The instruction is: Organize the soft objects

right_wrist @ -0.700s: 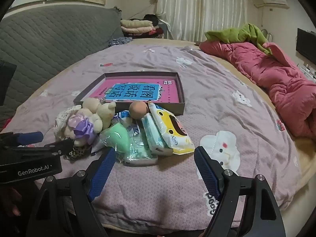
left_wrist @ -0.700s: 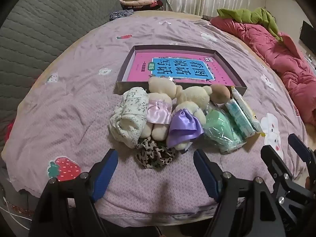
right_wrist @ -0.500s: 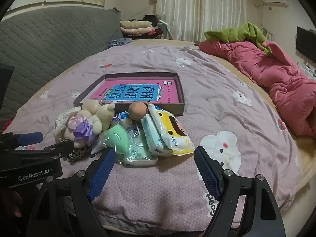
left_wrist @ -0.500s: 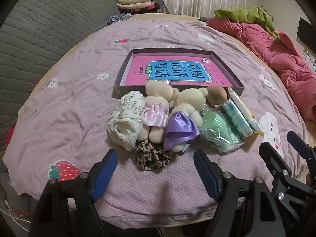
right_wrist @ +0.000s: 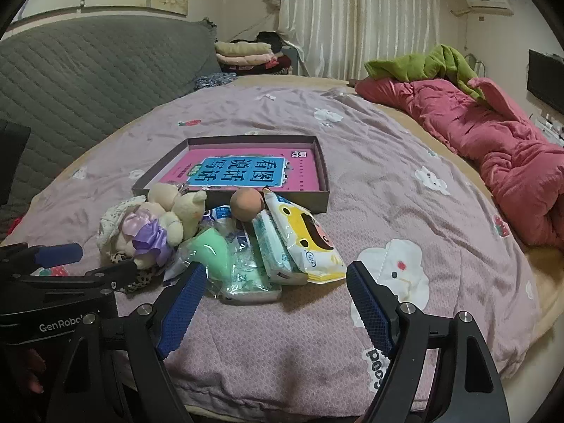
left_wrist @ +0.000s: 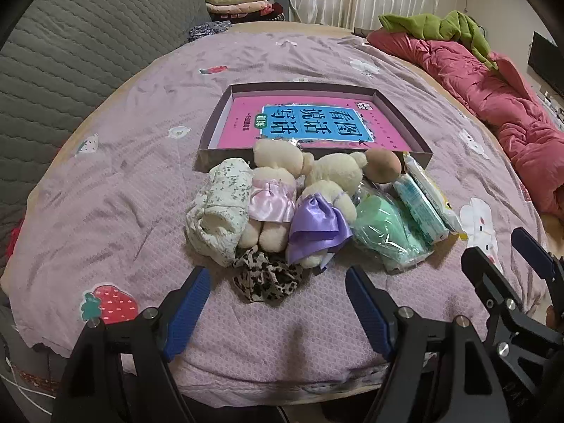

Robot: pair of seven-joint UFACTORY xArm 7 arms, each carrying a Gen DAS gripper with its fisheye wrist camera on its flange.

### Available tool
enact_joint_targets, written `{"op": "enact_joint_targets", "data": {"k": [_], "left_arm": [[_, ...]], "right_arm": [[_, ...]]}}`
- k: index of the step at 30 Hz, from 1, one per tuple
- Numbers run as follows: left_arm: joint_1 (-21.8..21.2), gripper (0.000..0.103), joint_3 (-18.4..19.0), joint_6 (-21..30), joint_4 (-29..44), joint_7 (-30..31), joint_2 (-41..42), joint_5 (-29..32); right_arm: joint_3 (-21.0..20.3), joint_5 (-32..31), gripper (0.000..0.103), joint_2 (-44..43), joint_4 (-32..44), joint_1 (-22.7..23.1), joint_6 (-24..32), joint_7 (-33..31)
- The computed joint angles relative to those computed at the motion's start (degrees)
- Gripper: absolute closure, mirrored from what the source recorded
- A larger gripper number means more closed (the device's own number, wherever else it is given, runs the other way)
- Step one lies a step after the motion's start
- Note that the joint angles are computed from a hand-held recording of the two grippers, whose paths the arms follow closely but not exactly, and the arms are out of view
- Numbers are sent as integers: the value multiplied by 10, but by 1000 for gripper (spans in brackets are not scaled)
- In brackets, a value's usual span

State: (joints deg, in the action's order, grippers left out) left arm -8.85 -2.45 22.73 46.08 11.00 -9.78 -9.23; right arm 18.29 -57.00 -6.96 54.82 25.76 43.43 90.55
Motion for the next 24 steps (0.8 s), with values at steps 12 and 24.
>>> {"op": "enact_joint_targets", "data": {"k": [12,24], "left_arm": [[-2,25,2,2,0,7,0,-9],[-1,25,4,14,6,22,6,-22]], "right_arm": [[0,2,21,0,3,3,7,2],[0,3,21,1,2,2,5,2]]}}
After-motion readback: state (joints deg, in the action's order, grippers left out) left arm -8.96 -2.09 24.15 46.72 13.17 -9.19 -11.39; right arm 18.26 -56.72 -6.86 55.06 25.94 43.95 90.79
